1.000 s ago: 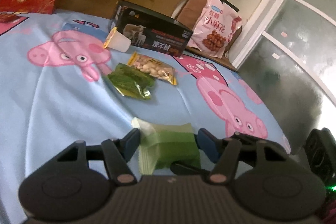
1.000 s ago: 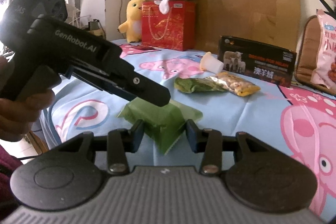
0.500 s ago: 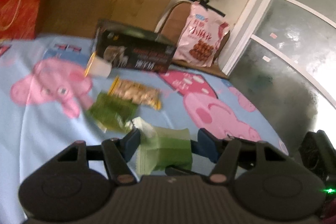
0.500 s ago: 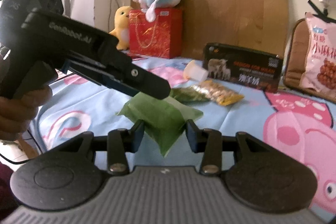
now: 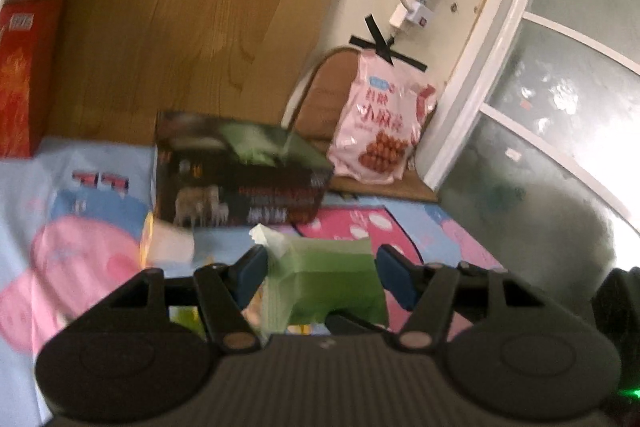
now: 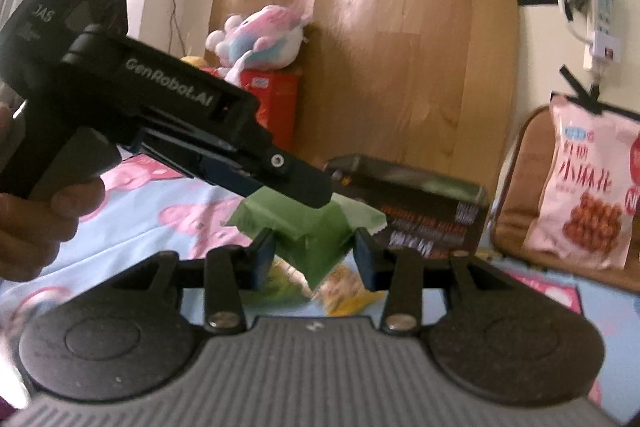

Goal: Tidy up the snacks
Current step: 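Carry the green packet into the black box and open the left gripper, then move the left gripper to the clear peanut packet with yellow edge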

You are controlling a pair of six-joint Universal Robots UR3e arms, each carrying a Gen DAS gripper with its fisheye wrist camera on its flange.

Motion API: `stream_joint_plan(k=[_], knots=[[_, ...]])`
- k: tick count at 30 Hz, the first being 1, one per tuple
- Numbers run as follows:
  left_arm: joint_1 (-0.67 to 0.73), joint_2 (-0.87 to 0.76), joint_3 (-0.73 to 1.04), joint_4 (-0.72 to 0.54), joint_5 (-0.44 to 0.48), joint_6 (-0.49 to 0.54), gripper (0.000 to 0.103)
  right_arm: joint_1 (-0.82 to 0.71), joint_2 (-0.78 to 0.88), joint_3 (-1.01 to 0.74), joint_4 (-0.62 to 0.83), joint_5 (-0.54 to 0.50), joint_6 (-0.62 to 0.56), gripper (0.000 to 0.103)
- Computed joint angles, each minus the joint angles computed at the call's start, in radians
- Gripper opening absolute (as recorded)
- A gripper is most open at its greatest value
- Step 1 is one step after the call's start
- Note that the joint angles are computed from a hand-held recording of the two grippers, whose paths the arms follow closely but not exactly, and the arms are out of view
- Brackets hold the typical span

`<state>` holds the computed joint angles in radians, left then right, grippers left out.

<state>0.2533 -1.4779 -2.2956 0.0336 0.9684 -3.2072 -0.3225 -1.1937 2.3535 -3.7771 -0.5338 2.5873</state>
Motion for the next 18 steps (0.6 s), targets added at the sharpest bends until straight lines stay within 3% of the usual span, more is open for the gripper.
stream_joint_plan(k=[3,6,13,16,18], knots=[[-0.045,-0.134,0.175,0.000,0.074,-0.014,0.061,0.074,0.095,-0.184,-0.035,-0.078,0.078,0.046],[-0.069,-0.282,0.372,-0.032,0.124,-0.028,0.061,0.148,0.209,-0.422,0.023,-0.162,0.139,0.046],[-0.110,-0.634,0.826,-0.153,0.260,-0.100,0.061,0.274,0.476,-0.955,0.325,-0.351,0.218,0.048],[-0.121,-0.689,0.902,-0.189,0.303,-0.128,0.061,0.273,0.508,-1.016,0.343,-0.384,0.300,0.052],[-0.104,-0.660,0.847,-0.164,0.272,-0.147,0.061,0.243,0.476,-0.948,0.292,-0.351,0.332,0.052]])
